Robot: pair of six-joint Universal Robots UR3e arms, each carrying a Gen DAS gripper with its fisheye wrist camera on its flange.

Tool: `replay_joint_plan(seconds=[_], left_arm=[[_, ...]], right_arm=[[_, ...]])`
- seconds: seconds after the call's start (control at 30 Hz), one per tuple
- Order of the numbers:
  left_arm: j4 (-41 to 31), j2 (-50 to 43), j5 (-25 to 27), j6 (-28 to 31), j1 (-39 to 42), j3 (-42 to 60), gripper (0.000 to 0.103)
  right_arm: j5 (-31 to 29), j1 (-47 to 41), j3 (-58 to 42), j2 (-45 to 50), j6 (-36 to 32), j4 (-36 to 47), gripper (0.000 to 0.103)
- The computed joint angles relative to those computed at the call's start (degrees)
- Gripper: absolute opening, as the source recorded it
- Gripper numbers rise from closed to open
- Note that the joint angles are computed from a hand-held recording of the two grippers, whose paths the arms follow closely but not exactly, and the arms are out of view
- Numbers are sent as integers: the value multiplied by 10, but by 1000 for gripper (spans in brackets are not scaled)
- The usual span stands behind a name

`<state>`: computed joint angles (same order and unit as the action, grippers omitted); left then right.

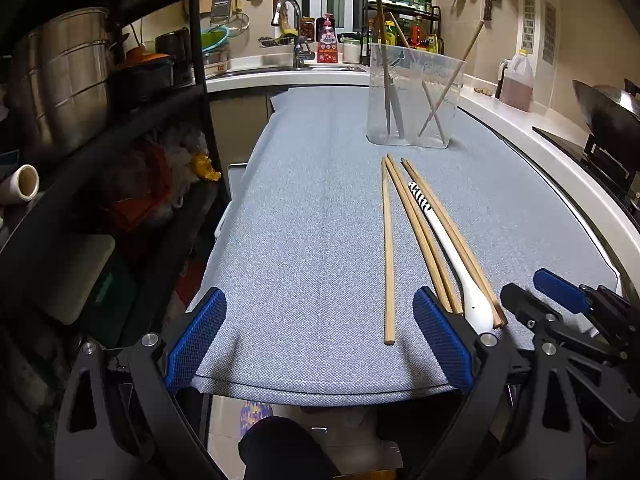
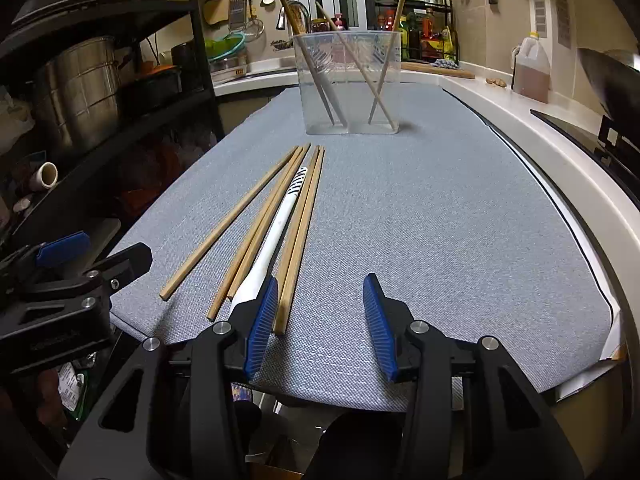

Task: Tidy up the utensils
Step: 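Grasp a wooden chopstick with the right tool while the left tool grasps another chopstick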

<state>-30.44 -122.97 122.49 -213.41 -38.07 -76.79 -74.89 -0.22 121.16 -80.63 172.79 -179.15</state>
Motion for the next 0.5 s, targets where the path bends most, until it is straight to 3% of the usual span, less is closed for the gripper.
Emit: replay_joint_plan(seconds=[0.27, 0.33, 0.37, 0.43, 0.5], left_arm=[[17, -7, -12, 8, 7, -5, 91], [25, -12, -18, 15, 9, -6, 91], [28, -15, -19, 17, 9, -5, 91], [37, -21, -23, 22, 10, -4, 91], [49, -30, -26, 34, 10, -3, 91]], right_arm=[[-31, 17, -1, 37, -1, -47, 45], [-55, 31, 3, 60, -10, -95, 43], [-52, 30, 8, 66, -15, -112, 39], [-28, 20, 13, 67, -30, -122, 17], [-33, 16, 19, 65, -31, -130, 14]])
